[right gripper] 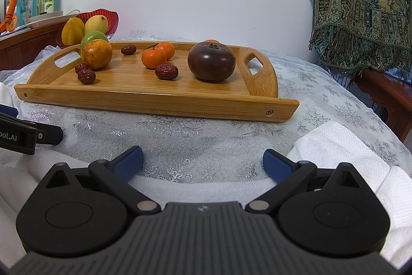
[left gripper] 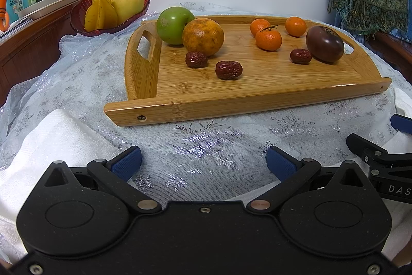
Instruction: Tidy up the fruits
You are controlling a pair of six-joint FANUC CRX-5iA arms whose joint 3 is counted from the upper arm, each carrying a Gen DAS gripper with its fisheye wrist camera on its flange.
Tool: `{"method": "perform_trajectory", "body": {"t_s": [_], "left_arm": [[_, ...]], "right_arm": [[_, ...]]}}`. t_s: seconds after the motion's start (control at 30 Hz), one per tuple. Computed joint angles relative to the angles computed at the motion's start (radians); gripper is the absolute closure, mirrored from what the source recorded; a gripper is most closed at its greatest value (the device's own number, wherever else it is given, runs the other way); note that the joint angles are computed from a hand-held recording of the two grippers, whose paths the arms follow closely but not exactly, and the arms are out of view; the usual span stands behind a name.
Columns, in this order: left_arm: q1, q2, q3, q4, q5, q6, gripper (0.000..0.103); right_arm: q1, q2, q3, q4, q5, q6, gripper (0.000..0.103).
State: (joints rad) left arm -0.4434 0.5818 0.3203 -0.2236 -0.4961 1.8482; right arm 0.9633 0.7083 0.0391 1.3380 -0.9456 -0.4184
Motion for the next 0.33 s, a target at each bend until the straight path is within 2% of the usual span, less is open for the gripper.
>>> {"method": "perform_trajectory", "body": {"t_s": [0.33], "left_arm": [[-0.002,-0.001,0.000,-0.009,0.005,0.008,0.000]], "right_arm": [[0.000,0.000,0.000,0.002,-0.001,-0.001,0.000]]}}
